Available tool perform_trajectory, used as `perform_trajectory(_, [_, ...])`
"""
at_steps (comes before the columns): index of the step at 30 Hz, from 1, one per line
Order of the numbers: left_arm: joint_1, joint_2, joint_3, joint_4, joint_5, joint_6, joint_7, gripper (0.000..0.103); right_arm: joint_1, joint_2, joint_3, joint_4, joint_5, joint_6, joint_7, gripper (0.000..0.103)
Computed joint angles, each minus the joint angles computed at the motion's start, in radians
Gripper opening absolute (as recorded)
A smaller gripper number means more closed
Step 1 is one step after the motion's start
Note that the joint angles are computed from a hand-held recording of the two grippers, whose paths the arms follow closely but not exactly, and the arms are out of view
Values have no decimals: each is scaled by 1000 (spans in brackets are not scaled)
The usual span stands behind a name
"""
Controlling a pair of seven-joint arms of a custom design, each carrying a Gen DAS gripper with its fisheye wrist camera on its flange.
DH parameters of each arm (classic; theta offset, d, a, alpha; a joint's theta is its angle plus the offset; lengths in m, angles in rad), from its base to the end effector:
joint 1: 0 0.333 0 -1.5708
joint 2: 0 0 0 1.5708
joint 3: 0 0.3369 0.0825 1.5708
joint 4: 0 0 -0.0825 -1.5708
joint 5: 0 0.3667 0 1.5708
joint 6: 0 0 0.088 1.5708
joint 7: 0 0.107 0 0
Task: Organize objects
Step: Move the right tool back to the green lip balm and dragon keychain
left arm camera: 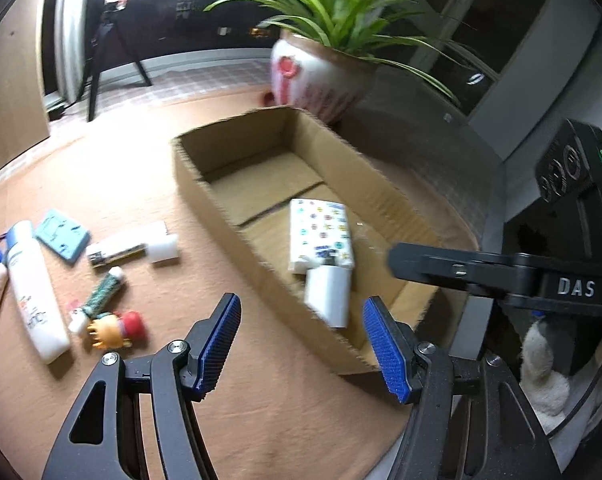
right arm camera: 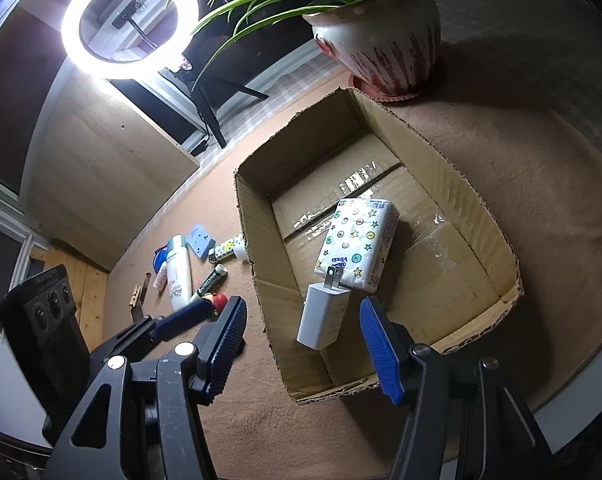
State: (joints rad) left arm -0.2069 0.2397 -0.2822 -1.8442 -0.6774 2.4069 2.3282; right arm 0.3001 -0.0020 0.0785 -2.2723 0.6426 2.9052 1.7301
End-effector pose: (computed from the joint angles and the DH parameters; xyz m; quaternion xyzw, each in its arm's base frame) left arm 0.5668 -0.2907 0.4661 0.3607 -0.8735 0.3220 0.0567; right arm 0.5171 0.1667 0.4539 -0.5353 0.7734 -0.0019 0.3395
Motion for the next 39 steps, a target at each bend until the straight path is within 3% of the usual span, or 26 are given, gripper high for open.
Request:
perform_trajectory(9, [28, 131, 61, 139, 140, -27, -205, 67, 4, 1, 3, 2, 3, -10, 1, 55])
perform_trajectory(17, [55, 237, 71, 246, 250, -37, -333, 63, 7, 8, 10, 11, 21, -19, -19, 55])
perform_trajectory(27, [53, 301, 61, 304, 324, -47, -365, 36, 12, 11, 17, 17, 21, -31, -24, 55])
perform_trajectory(39, [91, 225, 43, 172, 271, 4, -298, 27, 21, 55, 48, 87, 70, -66, -103, 55])
